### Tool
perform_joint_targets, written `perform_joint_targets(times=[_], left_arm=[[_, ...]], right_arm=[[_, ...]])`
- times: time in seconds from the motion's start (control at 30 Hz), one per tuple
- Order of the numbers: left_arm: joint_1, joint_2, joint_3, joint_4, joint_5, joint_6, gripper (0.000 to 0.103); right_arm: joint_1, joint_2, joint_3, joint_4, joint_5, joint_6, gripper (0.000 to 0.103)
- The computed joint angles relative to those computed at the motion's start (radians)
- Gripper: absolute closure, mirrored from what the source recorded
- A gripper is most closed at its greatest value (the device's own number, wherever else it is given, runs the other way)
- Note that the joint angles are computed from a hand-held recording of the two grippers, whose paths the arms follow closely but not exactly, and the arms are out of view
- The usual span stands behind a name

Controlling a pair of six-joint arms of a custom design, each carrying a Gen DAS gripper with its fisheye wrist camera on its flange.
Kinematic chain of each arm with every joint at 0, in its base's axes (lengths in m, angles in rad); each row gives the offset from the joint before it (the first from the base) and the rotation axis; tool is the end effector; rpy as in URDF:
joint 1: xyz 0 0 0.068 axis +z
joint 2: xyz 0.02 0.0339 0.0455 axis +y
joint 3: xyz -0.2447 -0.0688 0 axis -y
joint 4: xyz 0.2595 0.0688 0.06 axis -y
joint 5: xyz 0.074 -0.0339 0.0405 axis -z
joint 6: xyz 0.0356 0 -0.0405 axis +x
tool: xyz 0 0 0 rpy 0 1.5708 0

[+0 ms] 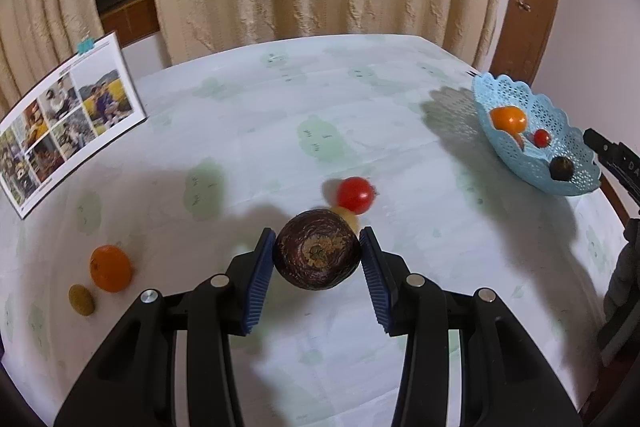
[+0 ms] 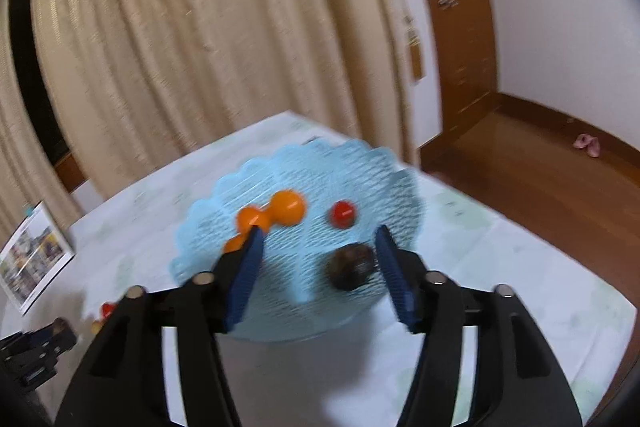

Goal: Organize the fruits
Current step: 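Lower the dark brown fruit into the blue basket and open the left tool, then grasp a small brown kiwi with the left tool while the right tool moves toward a red tomato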

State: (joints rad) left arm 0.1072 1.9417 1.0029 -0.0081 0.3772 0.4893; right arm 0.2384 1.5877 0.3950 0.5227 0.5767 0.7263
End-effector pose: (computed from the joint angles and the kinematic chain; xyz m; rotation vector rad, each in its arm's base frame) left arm 0.3722 0.0269 0.0807 0.6089 2.3599 -0.2133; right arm 0.2544 0.0418 0.0747 0.7987 1.9631 -0.0807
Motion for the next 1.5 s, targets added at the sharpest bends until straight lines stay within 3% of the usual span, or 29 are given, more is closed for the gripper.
perform_joint_targets(times=[0.17, 0.43, 0.9, 0.93, 1.07, 1.17, 1.5], left_arm=[[-0.078, -0.033, -0.026, 0.007, -0.012, -0.002, 0.059], [-0.25, -0.066, -0.041, 0.023, -0.04, -0.046, 0.059], [-0.469, -0.018, 0.046, 0.014, -0.002, -0.144, 0.059], [-0.474, -0.015, 0.047, 0.02, 0.002, -0.154, 0.059], [-0.467, -0.029, 0.029, 0.063, 0.034, -0.193, 0.038], [-0.45, -0.044, 0.022, 0.071, 0.028, -0.186, 0.032], [-0.303, -0.057, 0.029, 0.043, 0.019, -0.166, 0.028]], right_arm=[[0.001, 0.005, -0.047, 0.035, 0.113, 0.059, 0.034], [-0.058, 0.052, -0.1, 0.147, 0.074, 0.101, 0.033], [-0.068, 0.046, -0.132, 0.183, 0.084, 0.155, 0.028], [-0.067, 0.043, -0.135, 0.18, 0.09, 0.163, 0.028], [-0.077, 0.03, -0.153, 0.184, 0.104, 0.197, 0.028], [-0.086, 0.025, -0.163, 0.19, 0.099, 0.21, 0.028], [-0.075, 0.025, -0.168, 0.205, 0.118, 0.199, 0.028]])
